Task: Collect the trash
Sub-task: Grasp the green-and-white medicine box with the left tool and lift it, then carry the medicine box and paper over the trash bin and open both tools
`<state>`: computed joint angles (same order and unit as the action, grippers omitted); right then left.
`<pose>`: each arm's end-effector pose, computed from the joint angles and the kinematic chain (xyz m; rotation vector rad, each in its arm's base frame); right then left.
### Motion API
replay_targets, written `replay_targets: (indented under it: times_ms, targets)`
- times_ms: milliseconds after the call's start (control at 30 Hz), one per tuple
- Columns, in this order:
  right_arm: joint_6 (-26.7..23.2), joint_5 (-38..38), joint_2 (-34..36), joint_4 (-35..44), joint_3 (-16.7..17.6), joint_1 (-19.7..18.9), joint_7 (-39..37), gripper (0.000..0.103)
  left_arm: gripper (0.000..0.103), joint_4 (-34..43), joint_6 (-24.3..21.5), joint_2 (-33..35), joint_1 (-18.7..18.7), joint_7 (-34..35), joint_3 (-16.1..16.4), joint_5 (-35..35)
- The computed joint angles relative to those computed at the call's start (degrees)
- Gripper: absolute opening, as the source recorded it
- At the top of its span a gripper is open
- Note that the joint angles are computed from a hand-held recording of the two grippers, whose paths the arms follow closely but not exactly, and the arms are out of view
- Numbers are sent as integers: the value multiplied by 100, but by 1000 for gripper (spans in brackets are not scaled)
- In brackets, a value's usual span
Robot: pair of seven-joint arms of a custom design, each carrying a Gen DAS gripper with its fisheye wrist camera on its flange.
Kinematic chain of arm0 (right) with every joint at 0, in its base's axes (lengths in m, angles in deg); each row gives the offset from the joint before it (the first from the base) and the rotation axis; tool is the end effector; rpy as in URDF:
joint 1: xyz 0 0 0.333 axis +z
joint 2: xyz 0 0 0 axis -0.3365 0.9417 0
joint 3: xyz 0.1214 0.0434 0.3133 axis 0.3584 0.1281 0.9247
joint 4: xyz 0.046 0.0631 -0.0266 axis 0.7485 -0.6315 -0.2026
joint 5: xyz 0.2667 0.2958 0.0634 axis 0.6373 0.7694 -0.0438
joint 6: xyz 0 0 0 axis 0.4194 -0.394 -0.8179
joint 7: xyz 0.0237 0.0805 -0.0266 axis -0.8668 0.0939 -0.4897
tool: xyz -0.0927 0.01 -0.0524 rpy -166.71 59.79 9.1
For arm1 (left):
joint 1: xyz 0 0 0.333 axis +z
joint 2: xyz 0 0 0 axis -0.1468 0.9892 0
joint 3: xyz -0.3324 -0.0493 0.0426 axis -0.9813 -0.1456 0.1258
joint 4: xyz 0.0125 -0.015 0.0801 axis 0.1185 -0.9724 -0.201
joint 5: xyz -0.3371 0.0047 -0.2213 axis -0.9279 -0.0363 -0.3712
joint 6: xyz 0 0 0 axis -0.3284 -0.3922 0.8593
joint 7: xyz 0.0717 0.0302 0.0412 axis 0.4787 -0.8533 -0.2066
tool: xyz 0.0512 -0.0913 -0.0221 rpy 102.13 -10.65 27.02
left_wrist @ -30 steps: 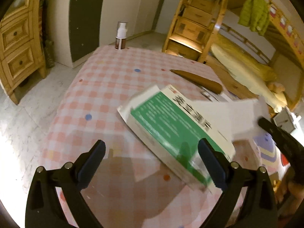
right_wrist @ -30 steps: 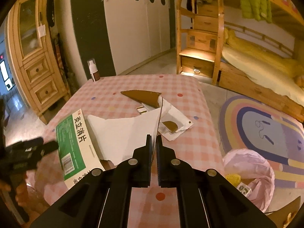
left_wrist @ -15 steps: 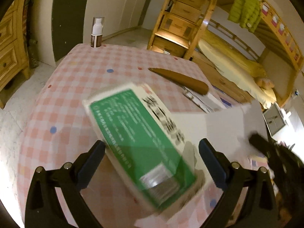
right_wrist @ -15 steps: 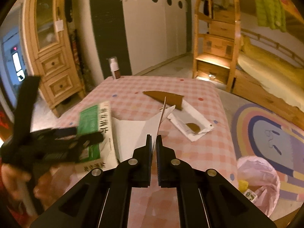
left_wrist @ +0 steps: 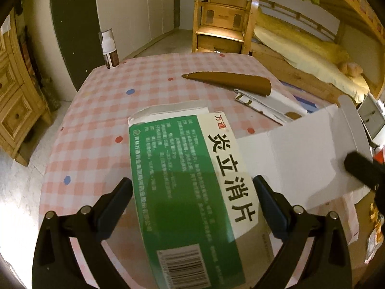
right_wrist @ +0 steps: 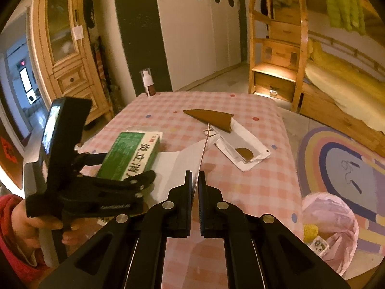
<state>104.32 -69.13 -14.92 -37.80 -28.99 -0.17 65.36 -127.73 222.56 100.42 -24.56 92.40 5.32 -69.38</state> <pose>0.5875 0.2728 0.5313 -1.7661 1.5438 -0.5976 0.6544 -0.2664 0.5009 -1.6409 2.1077 -0.7272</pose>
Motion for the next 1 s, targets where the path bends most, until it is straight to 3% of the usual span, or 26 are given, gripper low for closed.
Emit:
replay_targets:
  times_ms: [100, 200, 233, 300, 400, 467, 633, 733, 833, 1000]
  targets:
    - [113, -710, -44, -6, -246, 147, 830, 4, 87, -271, 281, -198, 229, 282, -155, -466]
    - [492, -2278, -181, -23, -545, 218, 2574, 1, 86, -679, 855, -499, 485, 731, -338, -1124]
    - [578, -3171, -259, 13, -767, 343, 3543, 1, 86, -847, 1110, -620, 565, 906, -403, -1381]
    - [574, -4486, -383, 86, -840, 328, 4964, 1, 86, -1070, 1490, -795, 698, 1283, -534, -1896]
    - [422, -5726, -630, 46, -728, 170, 6312, 1, 86, -1183, 1740, -904, 890, 2116, -813, -2903]
    - [237, -6058, -803, -70, -597, 33, 6680, 1, 86, -1092, 1647, -863, 869, 2434, -862, -3230]
    - [-283, -6483, -1307, -516, -280, -365, 7381, 1, 86, -745, 1414, -660, 603, 2723, -860, -3304]
    - [-912, -6617, -1751, -940, -52, -620, 7838, 1, 87, -449, 1327, -457, 405, 2784, -871, -3196]
    - [-1711, -6350, -2089, -1300, 189, -814, 7820, 1, 87, -64, 1202, -179, 185, 2829, -914, -3009]
    - [-2340, -5647, -2320, -1621, 301, -1058, 7618, 1, 87, 461, 952, 226, -106, 2943, -1019, -2859]
